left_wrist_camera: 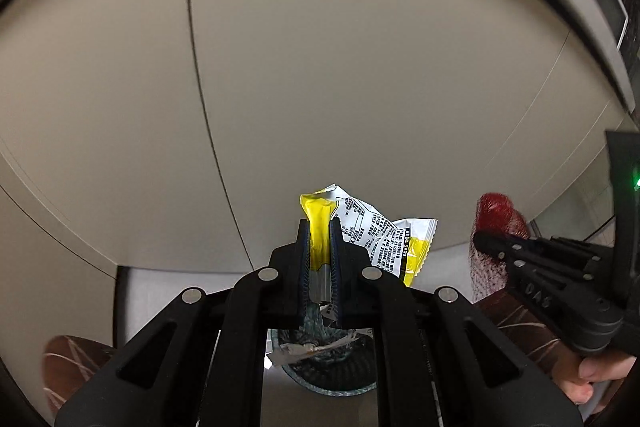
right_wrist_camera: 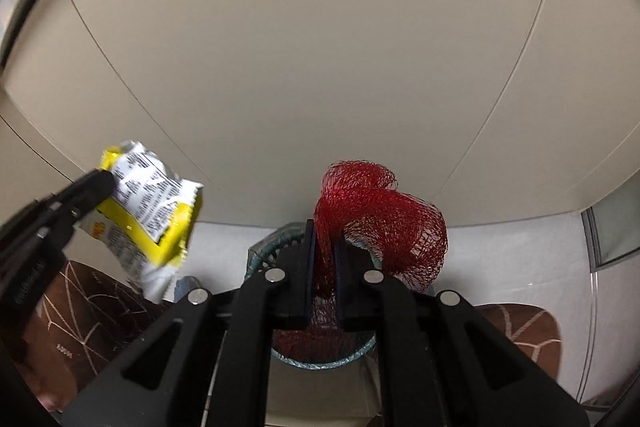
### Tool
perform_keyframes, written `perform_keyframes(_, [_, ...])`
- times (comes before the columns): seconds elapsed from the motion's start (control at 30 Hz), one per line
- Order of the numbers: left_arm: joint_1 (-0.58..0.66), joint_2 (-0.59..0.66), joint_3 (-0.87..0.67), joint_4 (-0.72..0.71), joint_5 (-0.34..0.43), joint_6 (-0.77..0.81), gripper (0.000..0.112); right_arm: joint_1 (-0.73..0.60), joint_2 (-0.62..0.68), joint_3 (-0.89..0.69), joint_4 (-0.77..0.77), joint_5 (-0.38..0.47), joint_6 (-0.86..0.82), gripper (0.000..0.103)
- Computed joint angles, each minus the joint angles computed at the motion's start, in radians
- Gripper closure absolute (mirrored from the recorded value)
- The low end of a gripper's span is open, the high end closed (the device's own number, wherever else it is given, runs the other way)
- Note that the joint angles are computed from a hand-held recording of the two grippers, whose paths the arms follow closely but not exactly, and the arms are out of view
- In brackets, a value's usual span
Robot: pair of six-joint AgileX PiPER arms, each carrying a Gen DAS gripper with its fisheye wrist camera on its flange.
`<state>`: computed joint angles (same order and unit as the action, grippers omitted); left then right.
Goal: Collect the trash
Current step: 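Carry the red mesh bag and yellow wrapper down over the black wastebasket, then open the left tool and right tool to drop both items into the wastebasket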
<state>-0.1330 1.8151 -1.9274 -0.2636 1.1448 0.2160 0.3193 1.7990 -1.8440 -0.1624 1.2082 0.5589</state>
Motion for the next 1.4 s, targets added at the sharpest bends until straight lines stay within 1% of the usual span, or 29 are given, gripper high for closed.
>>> perform_keyframes(0.27, [-0.021,0.093,0.162,-0.007,-0.117,0.032,0.103,-0.024,0.07,0.155,0.059,-0.116,-0.01,0.096])
perform_keyframes(0.37, [-0.03,0.151,0.184,-0.001,-0.149,0.042,0.103,-0.051,0.126,0.164,0.107,-0.136,-0.04,0.096])
perform_keyframes(0.43, [-0.042,0.21,0.159,0.014,-0.153,0.026,0.103,-0.067,0.177,0.148,0.132,-0.137,-0.07,0.096])
perform_keyframes(0.47, [-0.035,0.211,0.189,0.003,-0.164,0.035,0.103,-0.077,0.197,0.142,0.149,-0.141,-0.086,0.096])
perform_keyframes(0.5, [-0.037,0.235,0.178,0.003,-0.162,0.031,0.103,-0.086,0.21,0.14,0.161,-0.145,-0.097,0.096])
perform_keyframes(0.57, [-0.048,0.259,0.188,0.017,-0.18,0.024,0.103,-0.099,0.229,0.147,0.176,-0.155,-0.115,0.096])
perform_keyframes(0.6, [-0.053,0.273,0.187,0.017,-0.181,0.025,0.103,-0.104,0.235,0.163,0.187,-0.162,-0.124,0.096])
perform_keyframes(0.73, [-0.074,0.323,0.191,0.03,-0.179,0.02,0.101,-0.126,0.28,0.153,0.22,-0.147,-0.16,0.096])
perform_keyframes(0.8, [-0.083,0.329,0.197,0.03,-0.17,0.019,0.097,-0.118,0.311,0.136,0.24,-0.139,-0.146,0.096])
perform_keyframes(0.87, [-0.087,0.351,0.173,0.033,-0.158,0.023,0.096,-0.127,0.346,0.104,0.279,-0.106,-0.161,0.096])
perform_keyframes(0.9, [-0.083,0.359,0.164,0.031,-0.145,0.027,0.096,-0.125,0.352,0.109,0.288,-0.106,-0.169,0.096])
perform_keyframes(0.93, [-0.069,0.371,0.152,0.02,-0.129,0.039,0.095,-0.118,0.36,0.106,0.278,-0.1,-0.167,0.096])
perform_keyframes(0.97, [-0.065,0.382,0.147,0.019,-0.133,0.041,0.093,-0.11,0.373,0.09,0.262,-0.087,-0.164,0.096])
perform_keyframes(1.03, [-0.079,0.377,0.154,0.042,-0.148,0.015,0.079,-0.102,0.385,0.086,0.273,-0.091,-0.163,0.096])
perform_keyframes(1.07, [-0.083,0.375,0.164,0.048,-0.164,0.005,0.076,-0.095,0.393,0.072,0.277,-0.085,-0.157,0.096])
perform_keyframes(1.13, [-0.085,0.368,0.177,0.072,-0.181,-0.017,0.063,-0.098,0.397,0.072,0.282,-0.085,-0.16,0.094])
perform_keyframes(1.2, [-0.09,0.37,0.183,0.108,-0.201,-0.05,0.057,-0.101,0.401,0.071,0.295,-0.086,-0.174,0.094])
perform_keyframes(1.27, [-0.087,0.37,0.177,0.142,-0.199,-0.072,0.053,-0.097,0.41,0.064,0.296,-0.091,-0.182,0.094])
perform_keyframes(1.3, [-0.085,0.368,0.18,0.161,-0.204,-0.085,0.048,-0.094,0.419,0.059,0.299,-0.096,-0.183,0.093])
perform_keyframes(1.4, [-0.072,0.392,0.153,0.186,-0.183,-0.115,0.043,-0.096,0.441,0.034,0.317,-0.092,-0.197,0.093])
